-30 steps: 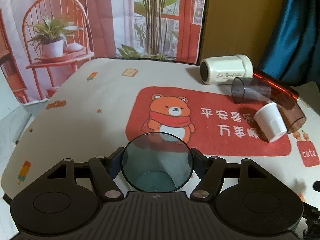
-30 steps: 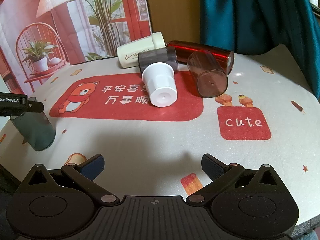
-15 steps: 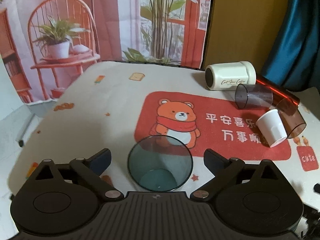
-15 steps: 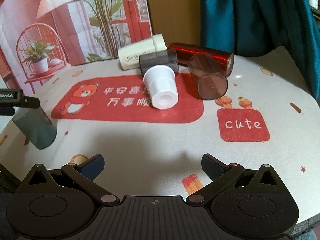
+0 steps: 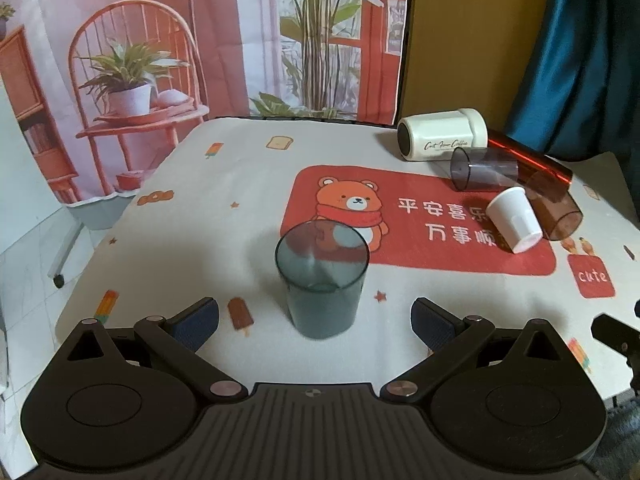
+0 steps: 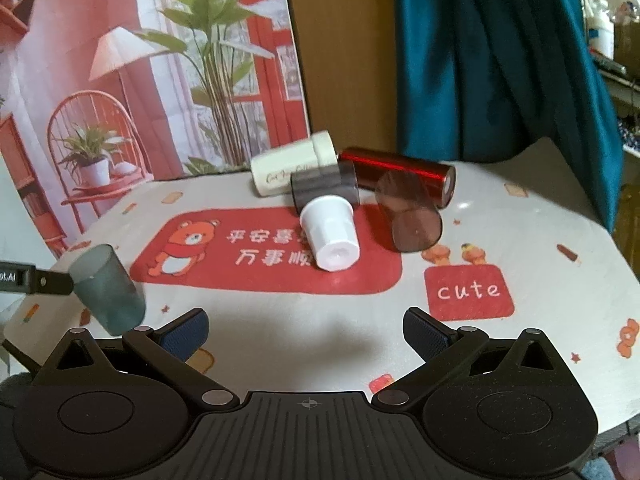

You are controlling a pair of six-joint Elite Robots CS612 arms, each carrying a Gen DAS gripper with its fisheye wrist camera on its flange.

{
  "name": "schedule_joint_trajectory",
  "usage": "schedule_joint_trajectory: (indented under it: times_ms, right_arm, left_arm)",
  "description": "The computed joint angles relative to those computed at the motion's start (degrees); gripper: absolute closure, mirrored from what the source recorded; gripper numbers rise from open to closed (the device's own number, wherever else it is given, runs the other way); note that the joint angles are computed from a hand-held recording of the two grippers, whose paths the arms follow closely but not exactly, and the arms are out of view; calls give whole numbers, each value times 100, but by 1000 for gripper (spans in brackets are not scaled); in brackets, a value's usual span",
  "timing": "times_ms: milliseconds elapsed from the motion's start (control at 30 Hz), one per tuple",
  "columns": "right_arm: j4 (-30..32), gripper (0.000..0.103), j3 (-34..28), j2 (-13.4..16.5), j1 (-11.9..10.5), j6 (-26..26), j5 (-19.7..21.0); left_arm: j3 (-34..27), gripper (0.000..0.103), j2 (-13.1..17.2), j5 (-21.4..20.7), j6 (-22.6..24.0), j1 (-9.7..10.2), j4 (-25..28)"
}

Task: Flip cup upright

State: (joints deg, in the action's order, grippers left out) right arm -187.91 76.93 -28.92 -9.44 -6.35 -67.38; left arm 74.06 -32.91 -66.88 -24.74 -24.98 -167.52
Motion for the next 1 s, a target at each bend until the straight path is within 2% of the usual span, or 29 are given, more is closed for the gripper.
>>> schedule_joint_trajectory:
  times_ms: [267,500,667,1000]
  right_arm:
    - [-311,0,478,-308,-40,3,86]
    - [-492,0,864,-545,-61,-189,112]
    - [-451,0,908,-566,-72,-157,53]
    - [-282,0,872,-542,-69,-139,-49]
  left_arm:
    - [634,0,-402,487,172,-216,-147]
    - [1187,0,-688,490,52,-347,-606]
    - [1340,0,-741,692,-264,-420,-703]
    - [1280,0,-714,766,-289,-432,-478]
